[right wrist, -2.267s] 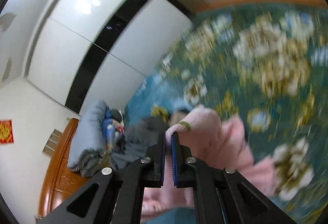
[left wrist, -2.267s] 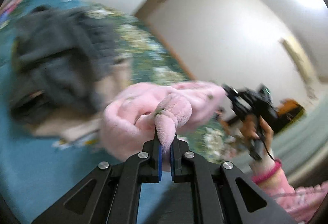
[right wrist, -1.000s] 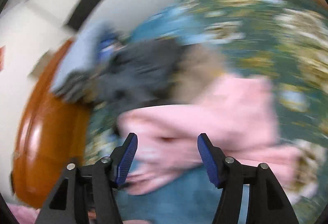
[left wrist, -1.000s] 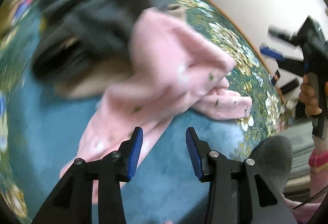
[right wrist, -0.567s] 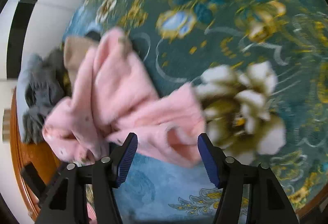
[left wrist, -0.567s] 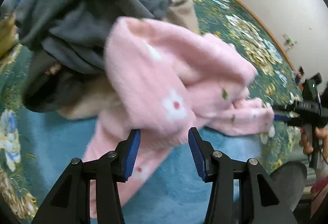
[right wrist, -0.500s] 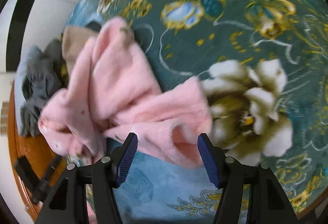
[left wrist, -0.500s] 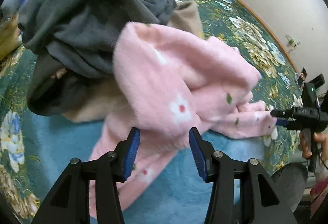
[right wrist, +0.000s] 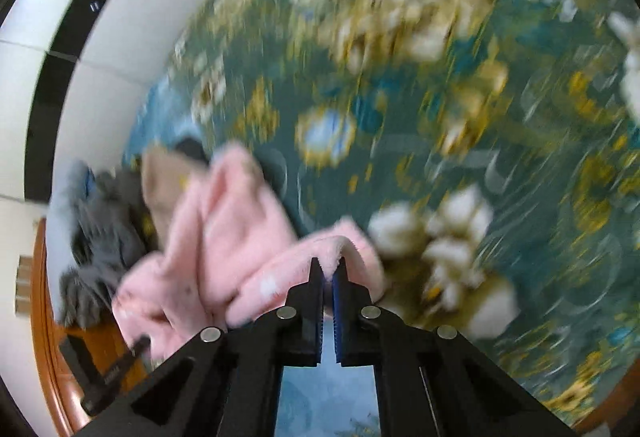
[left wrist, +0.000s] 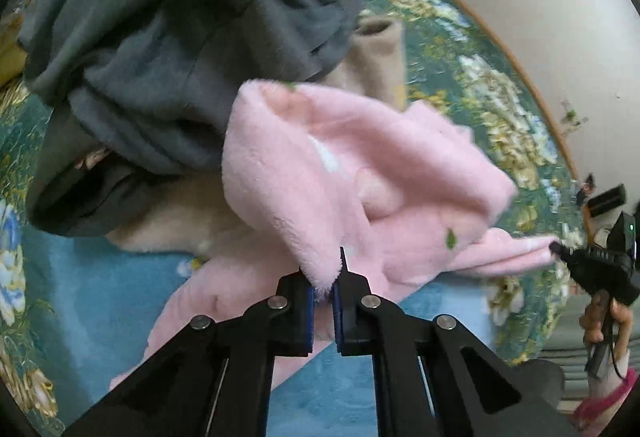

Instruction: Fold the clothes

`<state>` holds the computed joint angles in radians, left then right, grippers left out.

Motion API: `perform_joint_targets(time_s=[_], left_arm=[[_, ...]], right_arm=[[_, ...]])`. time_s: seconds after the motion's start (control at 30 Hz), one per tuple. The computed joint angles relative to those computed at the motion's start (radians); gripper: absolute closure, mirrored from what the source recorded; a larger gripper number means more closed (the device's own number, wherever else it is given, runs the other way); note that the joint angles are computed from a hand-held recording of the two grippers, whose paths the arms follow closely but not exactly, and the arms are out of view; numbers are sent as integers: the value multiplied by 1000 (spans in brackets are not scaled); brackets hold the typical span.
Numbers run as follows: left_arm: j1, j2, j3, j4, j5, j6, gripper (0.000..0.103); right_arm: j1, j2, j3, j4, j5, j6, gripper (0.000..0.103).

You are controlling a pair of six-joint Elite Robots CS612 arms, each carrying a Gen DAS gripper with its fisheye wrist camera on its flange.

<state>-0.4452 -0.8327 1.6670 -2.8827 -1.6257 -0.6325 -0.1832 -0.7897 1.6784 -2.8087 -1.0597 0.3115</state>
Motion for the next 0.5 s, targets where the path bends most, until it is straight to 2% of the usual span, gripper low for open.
perform_joint_targets(time_s=[0.1, 0.17, 0.2, 0.27, 0.37, 0.43, 0.5], left_arm=[[12, -24, 25, -119, -55, -27, 97], [20, -47, 44, -196, -46, -39, 97], [20, -55, 48, -209, -31, -38, 97], [20, -60, 42, -186, 6, -37, 97], [20, -38, 10, -119, 35, -74, 97], [15, -16, -12, -86, 59, -94, 96], [13, 8, -37, -46, 78, -116, 96]], right_arm=[[-25, -40, 17, -115, -77, 20, 99], [-42, -61, 29, -179, -112, 34, 99], [-52, -76, 40, -219, -159, 38, 99], [-62, -86, 41, -242, -235, 33, 99], [-81, -97, 42, -260, -352, 32, 99], [-96, -86, 35, -222, -410, 43, 99], [-112, -64, 17, -123, -427, 64, 99]])
